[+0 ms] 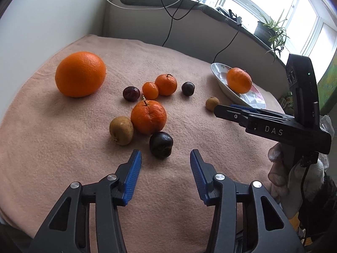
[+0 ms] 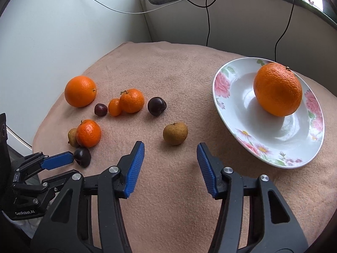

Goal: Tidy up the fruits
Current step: 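Grasp a dark plum with the left tool while the right tool grasps a brown kiwi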

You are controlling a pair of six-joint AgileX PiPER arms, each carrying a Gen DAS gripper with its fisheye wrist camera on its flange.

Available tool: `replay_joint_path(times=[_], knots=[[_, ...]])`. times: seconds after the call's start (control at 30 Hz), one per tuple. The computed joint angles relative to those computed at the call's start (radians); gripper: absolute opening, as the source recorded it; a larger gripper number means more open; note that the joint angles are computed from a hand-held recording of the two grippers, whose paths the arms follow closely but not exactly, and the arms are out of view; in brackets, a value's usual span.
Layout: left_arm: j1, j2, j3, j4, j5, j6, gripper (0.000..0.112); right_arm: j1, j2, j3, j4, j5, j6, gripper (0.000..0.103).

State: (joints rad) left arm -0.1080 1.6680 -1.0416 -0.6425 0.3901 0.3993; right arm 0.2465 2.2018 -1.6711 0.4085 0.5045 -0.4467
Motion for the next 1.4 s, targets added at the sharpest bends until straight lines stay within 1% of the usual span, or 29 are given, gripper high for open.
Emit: replay_joint_path(times=[0.17, 0.43, 0.5, 0.67, 0.8, 0.87, 0.9, 0.93, 1.13, 1.4], knots=[[-0.004, 0.025, -0.026, -0.002, 0.006, 0.002, 0.041, 0.013, 0.032, -0.056, -0.083, 0.011, 0.072, 0.050], [-0.013, 0.054, -0.049, 0.056, -0.006, -0.058, 0.038, 0.022, 0.072, -0.125, -0.159, 0.046, 0.148, 0.049], [-0.013, 0.057, -0.051, 0.068, -0.011, -0.069, 0.034, 0.024, 0.086, -0.147, -0.167, 0.061, 0.155, 0.044], [-0.008, 0.056, -0.047, 0.078, -0.018, -0.081, 0.026, 0.029, 0.115, -0.193, -0.178, 0.084, 0.162, 0.042], [-0.005, 0.056, -0.042, 0.057, -0.022, -0.060, 0.024, 0.032, 0.137, -0.228, -0.195, 0.101, 0.170, 0.034], [-0.007, 0.056, -0.040, 0.056, -0.027, -0.056, 0.023, 0.035, 0.139, -0.232, -0.205, 0.102, 0.176, 0.033], [-0.009, 0.056, -0.039, 0.060, -0.030, -0.059, 0.023, 0.036, 0.138, -0.230, -0.208, 0.100, 0.176, 0.031], [-0.009, 0.055, -0.038, 0.059, -0.032, -0.059, 0.023, 0.035, 0.136, -0.226, -0.199, 0.098, 0.166, 0.029], [0.000, 0.049, -0.037, 0.011, -0.019, -0.021, 0.022, 0.022, 0.122, -0.202, -0.150, 0.089, 0.123, 0.029], [-0.012, 0.030, -0.040, -0.039, -0.002, 0.022, 0.022, -0.009, 0.024, -0.071, -0.022, 0.047, 0.005, 0.029]])
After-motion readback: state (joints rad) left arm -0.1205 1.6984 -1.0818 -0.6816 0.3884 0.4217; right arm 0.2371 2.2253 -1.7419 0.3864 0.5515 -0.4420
